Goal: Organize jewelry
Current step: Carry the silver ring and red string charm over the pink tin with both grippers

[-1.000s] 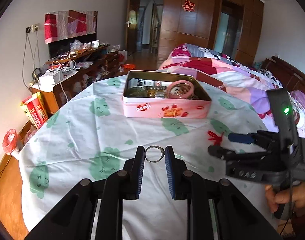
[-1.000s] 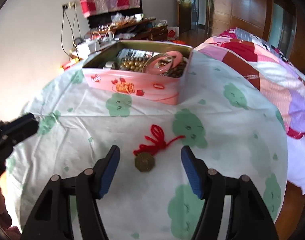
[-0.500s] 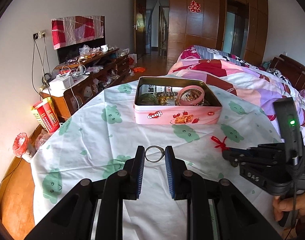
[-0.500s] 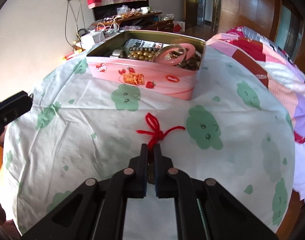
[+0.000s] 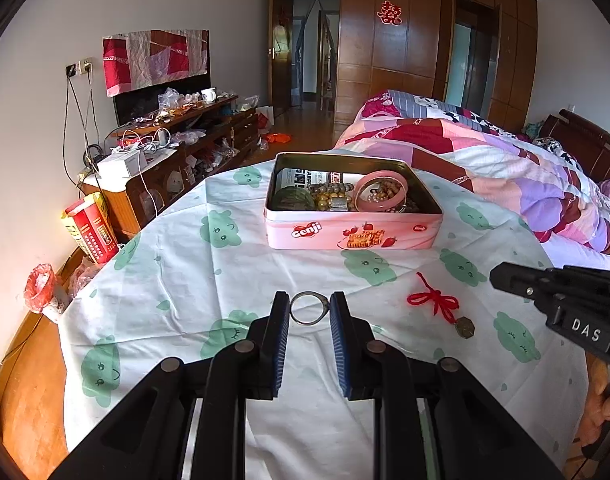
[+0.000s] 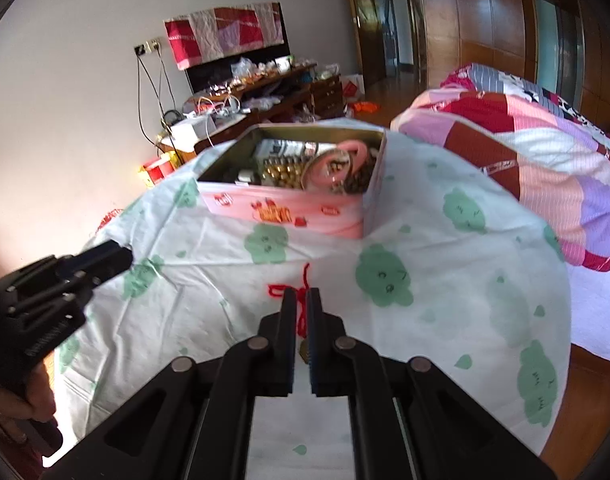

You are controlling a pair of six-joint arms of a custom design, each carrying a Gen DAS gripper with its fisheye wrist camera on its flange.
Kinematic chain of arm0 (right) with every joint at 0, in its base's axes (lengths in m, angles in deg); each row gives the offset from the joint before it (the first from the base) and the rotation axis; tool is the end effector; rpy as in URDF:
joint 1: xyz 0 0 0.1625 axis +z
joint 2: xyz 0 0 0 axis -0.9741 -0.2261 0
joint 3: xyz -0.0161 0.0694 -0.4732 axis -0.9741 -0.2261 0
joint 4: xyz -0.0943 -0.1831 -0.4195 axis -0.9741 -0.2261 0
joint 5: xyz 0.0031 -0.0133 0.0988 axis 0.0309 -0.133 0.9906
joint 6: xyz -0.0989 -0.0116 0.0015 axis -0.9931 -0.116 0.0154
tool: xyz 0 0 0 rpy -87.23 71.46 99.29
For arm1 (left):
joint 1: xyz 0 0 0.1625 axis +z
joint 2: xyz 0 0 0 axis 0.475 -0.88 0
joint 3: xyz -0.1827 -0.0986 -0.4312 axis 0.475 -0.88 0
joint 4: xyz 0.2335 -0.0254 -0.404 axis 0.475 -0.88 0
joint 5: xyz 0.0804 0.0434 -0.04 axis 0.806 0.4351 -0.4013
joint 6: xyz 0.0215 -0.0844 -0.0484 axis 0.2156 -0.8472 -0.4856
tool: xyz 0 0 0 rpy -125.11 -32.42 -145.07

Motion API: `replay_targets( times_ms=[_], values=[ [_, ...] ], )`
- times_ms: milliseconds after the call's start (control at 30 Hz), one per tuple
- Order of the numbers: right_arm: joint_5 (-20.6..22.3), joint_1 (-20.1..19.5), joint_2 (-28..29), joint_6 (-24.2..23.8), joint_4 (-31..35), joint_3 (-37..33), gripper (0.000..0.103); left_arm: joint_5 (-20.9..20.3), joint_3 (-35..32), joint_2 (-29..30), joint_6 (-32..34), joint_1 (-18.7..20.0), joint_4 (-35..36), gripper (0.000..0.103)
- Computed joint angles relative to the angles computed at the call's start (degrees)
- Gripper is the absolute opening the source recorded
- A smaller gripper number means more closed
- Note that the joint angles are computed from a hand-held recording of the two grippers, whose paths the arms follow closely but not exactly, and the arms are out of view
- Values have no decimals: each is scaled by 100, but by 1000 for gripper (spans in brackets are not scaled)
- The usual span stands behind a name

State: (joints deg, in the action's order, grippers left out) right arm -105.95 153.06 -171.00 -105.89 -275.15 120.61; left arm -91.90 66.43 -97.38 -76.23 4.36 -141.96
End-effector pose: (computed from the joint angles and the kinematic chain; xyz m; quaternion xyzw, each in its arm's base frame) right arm 0.0077 -0.3662 0.3005 -0.0089 -0.8408 0.4263 0.3335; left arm -0.3747 -0.4585 -0.0764 0.4495 0.8441 -0.2407 0.1658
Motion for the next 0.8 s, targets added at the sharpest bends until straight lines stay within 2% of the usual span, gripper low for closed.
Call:
replay_targets(
  times_ms=[100,167,233,267,300,367,433,467,500,567,633,667,800],
  values=[
    [-18,12,-5,-77,-84,-2,7,-68,37,-14,16,7,-112,21],
    [33,-67,-38,-84,167,-45,7,-192,72,-51,45,49,-232,21],
    [-80,-138,109,-103,99,-75,12,-272,91,-81,33,77,-295,21],
    [-129,-180,177,-100,129,-110,21,-315,90,-97,9,96,-314,21],
    [-120,-227,185,-98,186,-113,43,-344,89,-112,-6,113,-320,21],
    [-151,-273,388,-139,152,-196,70,-415,89,-140,-29,150,-353,21],
    [-255,-237,624,-299,-56,-268,69,-433,84,-149,-49,160,-370,21],
    [-348,-202,742,-375,-75,-334,64,-428,96,-164,-48,164,-387,21],
    [-453,-171,837,-408,-57,-399,50,-427,99,-168,-48,165,-399,21],
    [-703,-108,945,-388,214,-544,38,-448,102,-176,-45,167,-426,21],
    [-848,-44,1030,-491,128,-577,27,-447,100,-174,-25,161,-439,21],
    [-911,-24,1075,-558,41,-584,11,-450,94,-171,-30,160,-428,20],
    [-733,-140,853,-415,177,-470,7,-452,92,-162,-27,171,-409,21]
  ],
)
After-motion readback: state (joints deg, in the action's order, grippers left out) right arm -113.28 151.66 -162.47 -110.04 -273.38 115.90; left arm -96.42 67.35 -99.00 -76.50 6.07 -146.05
